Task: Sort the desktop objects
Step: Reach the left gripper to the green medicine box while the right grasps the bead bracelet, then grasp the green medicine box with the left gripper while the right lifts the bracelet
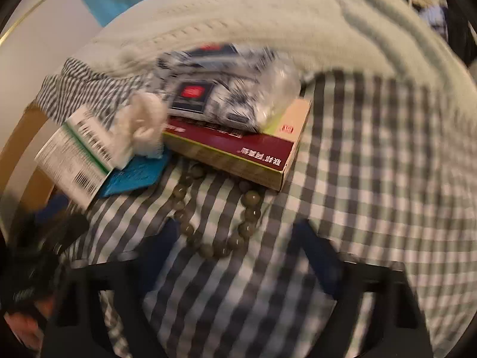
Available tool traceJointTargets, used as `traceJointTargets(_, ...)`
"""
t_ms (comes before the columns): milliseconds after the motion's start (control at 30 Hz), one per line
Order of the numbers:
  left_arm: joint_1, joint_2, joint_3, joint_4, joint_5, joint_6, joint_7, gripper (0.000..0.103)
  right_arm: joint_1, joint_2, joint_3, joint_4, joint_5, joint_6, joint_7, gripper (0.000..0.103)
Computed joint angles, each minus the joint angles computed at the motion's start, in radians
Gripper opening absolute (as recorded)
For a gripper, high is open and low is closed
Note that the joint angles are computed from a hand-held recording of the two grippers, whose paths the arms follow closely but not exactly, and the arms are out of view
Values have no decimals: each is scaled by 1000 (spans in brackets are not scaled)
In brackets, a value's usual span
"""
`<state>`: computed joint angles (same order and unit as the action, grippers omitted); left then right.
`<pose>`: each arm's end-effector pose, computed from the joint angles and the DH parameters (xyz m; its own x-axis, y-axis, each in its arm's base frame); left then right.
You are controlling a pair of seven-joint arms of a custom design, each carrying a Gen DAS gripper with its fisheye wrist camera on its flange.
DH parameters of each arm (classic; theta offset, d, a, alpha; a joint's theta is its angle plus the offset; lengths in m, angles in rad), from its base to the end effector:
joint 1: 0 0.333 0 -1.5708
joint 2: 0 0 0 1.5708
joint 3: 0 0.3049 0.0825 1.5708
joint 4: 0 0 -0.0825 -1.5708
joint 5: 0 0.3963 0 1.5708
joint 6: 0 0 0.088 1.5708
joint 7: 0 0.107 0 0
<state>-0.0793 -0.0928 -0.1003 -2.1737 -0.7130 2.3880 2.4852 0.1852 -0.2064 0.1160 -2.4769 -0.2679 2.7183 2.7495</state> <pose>0.5472 -0.1062 0.4489 -0.6335 -0.7406 0.2241 -0.7137 0.4475 -0.5388 0.4741 0.1576 0.3960 -0.5396 -0.7924 -0.2846 -0.7052 0.6100 -0.3613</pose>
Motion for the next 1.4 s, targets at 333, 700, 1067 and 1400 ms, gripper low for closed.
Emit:
traceJointTargets(333,22,19,15,40,-95,-58,5,102,41,-67,-17,-86,151,84,-140,12)
traceJointTargets(700,15,43,-16,42,-23,42,-82,102,39,-140,10,-143,208,62,-156,12)
traceJointTargets(1067,23,59,-14,41,-7,100,-50,80,40,-158,2,-170,232,76,-170,13)
traceJointTargets(1400,45,44,3,40,-66,83,95,63,34,-152,0,-162,246,73,-178,14)
